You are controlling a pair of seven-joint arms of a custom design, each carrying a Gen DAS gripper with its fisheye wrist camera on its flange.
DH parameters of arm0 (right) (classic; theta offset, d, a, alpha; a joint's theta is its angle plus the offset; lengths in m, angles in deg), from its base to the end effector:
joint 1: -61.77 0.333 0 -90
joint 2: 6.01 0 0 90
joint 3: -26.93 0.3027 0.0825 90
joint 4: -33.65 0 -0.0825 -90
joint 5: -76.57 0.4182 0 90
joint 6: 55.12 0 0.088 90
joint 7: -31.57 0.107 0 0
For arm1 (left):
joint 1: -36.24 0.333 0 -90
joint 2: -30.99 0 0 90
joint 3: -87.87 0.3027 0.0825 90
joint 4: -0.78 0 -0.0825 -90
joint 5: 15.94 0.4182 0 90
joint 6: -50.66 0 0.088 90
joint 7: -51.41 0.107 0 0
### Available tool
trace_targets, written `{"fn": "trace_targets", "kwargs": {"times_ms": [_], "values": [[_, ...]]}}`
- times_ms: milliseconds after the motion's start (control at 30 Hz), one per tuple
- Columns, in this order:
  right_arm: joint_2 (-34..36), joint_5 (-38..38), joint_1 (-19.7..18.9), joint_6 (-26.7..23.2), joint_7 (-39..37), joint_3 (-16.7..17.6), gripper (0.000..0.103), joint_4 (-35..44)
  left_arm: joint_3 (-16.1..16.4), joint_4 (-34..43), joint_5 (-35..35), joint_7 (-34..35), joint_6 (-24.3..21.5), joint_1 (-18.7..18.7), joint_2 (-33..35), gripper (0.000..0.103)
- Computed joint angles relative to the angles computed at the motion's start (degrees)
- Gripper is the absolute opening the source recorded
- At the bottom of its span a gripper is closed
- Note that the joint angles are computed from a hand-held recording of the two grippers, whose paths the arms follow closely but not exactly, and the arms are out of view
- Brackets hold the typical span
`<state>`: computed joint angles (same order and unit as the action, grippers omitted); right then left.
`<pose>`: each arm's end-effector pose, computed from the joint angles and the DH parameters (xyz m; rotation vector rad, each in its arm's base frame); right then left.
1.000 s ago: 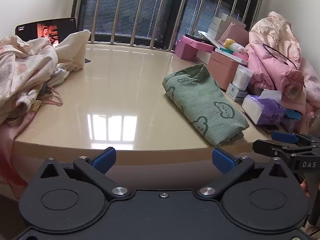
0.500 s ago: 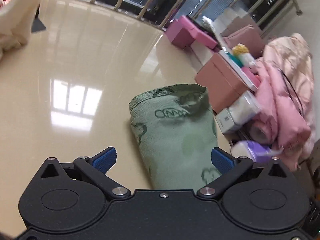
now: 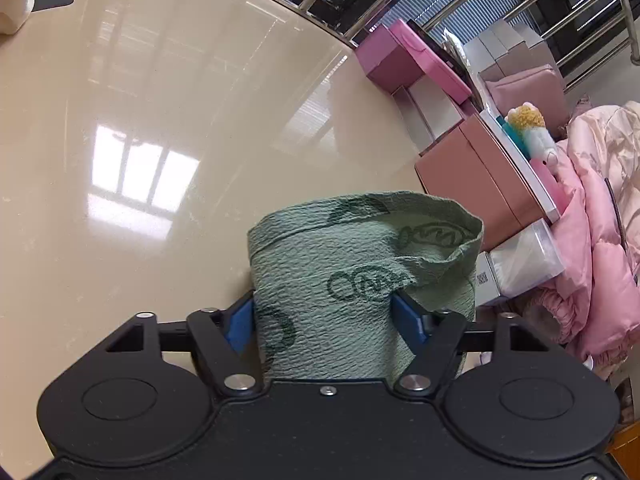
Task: Fold clothes
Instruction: 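Grasp the folded green garment with both grippers and lift it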
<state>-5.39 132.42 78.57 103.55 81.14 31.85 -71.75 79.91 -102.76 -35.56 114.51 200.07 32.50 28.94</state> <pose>0.6113 0.2049 0.5856 -1.6677 1.1966 -0.2802 0.6241 -0.1234 0.6282 -2.3597 1.4290 -1.2782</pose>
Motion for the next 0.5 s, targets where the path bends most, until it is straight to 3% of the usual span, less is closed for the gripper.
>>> {"fn": "trace_targets", "kwargs": {"times_ms": [67,233,367,500], "values": [[0.2,0.5,-0.1,-0.2,0.2,-0.1,0.041,0.1,-0.1,-0.1,0.3,-1.1,1.4,0.0,0.5,0.050],[1.1,-0.3,-1.3,-5.8,3.6,-0.6,0.015,2.2,-0.3,-0.7,-1.9,-3.2,3.8,-0.4,1.0,0.027],[-0.5,-1.3,-1.4,-6.1,3.4,-0.3,0.010,1.3,-0.7,-0.6,1.9,-5.5,4.6,-0.8,0.2,0.018],[-5.2,3.5,-0.9,-6.8,-1.6,-1.9,0.010,-0.7,-1.5,0.8,1.8,-0.8,6.2,-2.2,-1.6,0.017]]}}
